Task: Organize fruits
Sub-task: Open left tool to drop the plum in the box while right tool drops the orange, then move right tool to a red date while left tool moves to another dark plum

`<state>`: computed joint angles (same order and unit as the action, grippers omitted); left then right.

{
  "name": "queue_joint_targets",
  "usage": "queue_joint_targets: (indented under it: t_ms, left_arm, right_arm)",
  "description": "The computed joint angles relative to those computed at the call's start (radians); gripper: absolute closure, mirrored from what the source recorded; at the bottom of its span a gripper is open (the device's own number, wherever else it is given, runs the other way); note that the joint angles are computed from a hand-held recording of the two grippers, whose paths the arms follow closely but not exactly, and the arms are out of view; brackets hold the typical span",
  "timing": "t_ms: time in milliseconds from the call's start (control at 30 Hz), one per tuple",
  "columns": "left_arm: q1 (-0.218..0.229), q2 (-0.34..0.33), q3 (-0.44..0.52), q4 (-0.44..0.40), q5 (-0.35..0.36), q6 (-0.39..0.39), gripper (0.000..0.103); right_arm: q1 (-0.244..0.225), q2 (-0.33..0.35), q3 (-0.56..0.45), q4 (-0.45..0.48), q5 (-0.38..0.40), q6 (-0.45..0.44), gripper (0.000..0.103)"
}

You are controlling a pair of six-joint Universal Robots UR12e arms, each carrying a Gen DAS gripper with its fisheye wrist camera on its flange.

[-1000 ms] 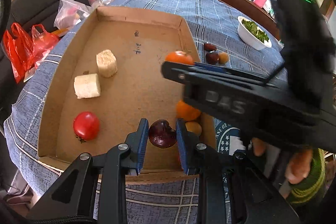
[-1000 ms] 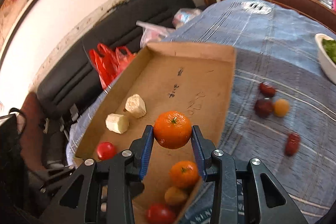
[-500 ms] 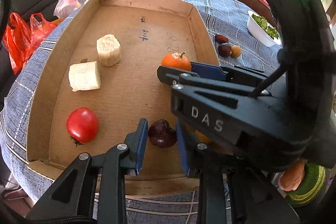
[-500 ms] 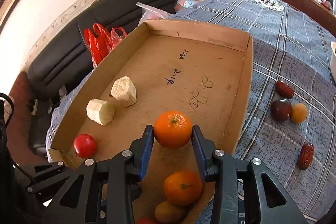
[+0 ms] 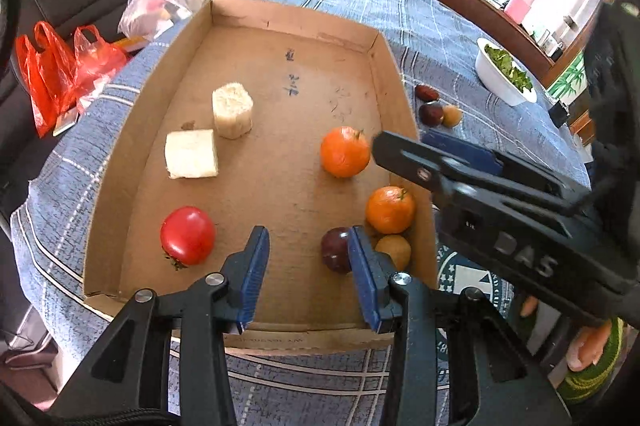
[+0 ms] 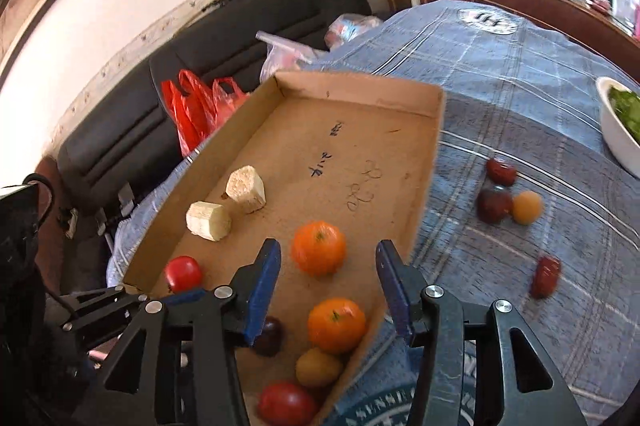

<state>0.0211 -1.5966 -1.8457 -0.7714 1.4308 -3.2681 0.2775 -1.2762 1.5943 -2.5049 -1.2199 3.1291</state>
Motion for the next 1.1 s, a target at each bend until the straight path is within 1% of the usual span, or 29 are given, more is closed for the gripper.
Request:
queue_joint_targets:
  t_ms: [67,333,467,600,833,1100]
  left_arm:
    - [-0.006,0.003,0.001,0.005,0.011,-0.003,0.064]
    - [-0.025,0.015,0.001,0.024,0.004,0.014,0.064]
    - [-0.041,0.013,0.007,0.032,0.003,0.028,0.064]
    - [-0.061,0.008,0.017,0.036,-0.014,0.048,0.064]
    - [-0.086,0.003,0.030,0.031,-0.042,0.073,0.064]
    - [-0.105,-0.009,0.044,0.016,-0.058,0.081,0.064]
  right_arm:
    - [-0.010,-0.019,0.021,-0.018,0.011,0.014,0.052]
    - [-0.055,-0.094,0.107,-0.078,0.035,0.064,0.052]
    - [-0.078,-0.124,0.142,-0.098,0.027,0.085,0.052]
    - [-0.099,-0.152,0.173,-0.112,0.015,0.100,0.052]
    - [-0.135,-0.188,0.222,-0.132,0.000,0.126,0.052]
    - [-0.159,-0.206,0.252,-0.149,-0.016,0.146,0.052]
